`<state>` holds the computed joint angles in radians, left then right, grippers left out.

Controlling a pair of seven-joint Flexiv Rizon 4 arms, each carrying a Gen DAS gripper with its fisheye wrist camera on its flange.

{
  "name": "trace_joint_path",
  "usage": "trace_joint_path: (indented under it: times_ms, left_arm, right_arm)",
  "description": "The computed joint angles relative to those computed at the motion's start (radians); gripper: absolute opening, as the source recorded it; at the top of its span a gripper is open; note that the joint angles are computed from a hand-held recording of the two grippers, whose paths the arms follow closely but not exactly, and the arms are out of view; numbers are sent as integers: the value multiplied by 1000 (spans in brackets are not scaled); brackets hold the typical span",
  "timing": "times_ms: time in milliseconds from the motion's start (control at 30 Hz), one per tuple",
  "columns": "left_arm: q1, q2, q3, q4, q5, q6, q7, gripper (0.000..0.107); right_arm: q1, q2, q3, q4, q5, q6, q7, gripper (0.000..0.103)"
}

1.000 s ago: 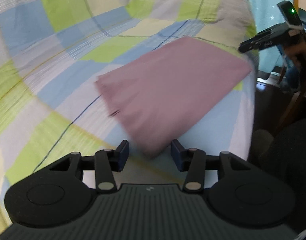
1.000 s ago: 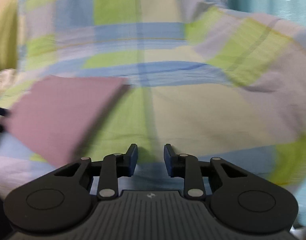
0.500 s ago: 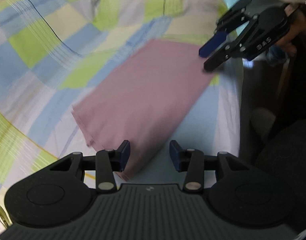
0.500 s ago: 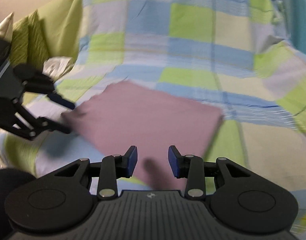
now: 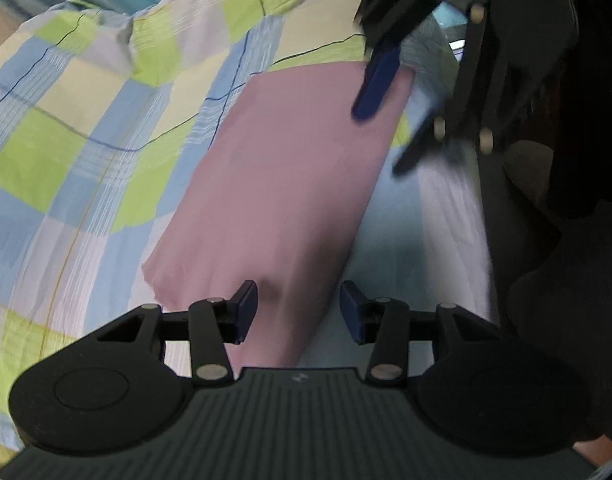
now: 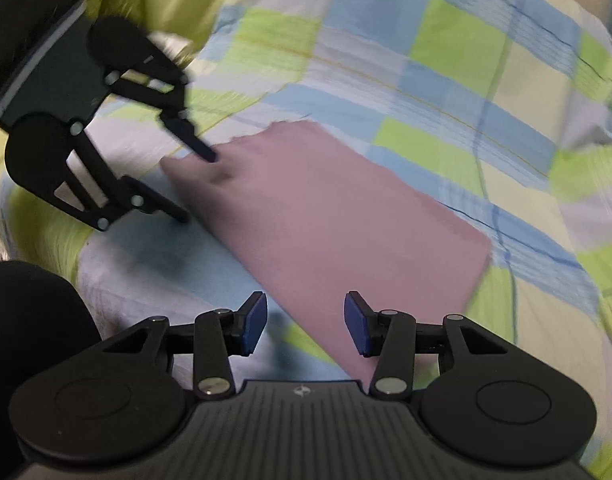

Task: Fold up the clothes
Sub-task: 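Grasp the folded top's edge with the right gripper while the left gripper grasps it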

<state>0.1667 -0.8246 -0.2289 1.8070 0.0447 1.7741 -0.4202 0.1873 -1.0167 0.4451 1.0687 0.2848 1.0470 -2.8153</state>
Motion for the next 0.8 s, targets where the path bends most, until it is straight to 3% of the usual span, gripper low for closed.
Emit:
trace_joint_path:
  times_ms: [267, 500, 800]
  left_arm:
    - [29, -11, -37, -30, -8, -49, 36, 49]
    - [38, -16, -46, -23, -2, -27, 57, 51]
    - [59, -29, -71, -25, 12, -5, 73, 52]
  right_arm:
    - [26, -19, -51, -47, -40, -7, 63, 48]
    - [42, -3, -85, 11, -106, 86, 80, 48]
    - [64, 0, -62, 61, -205, 146, 95, 49]
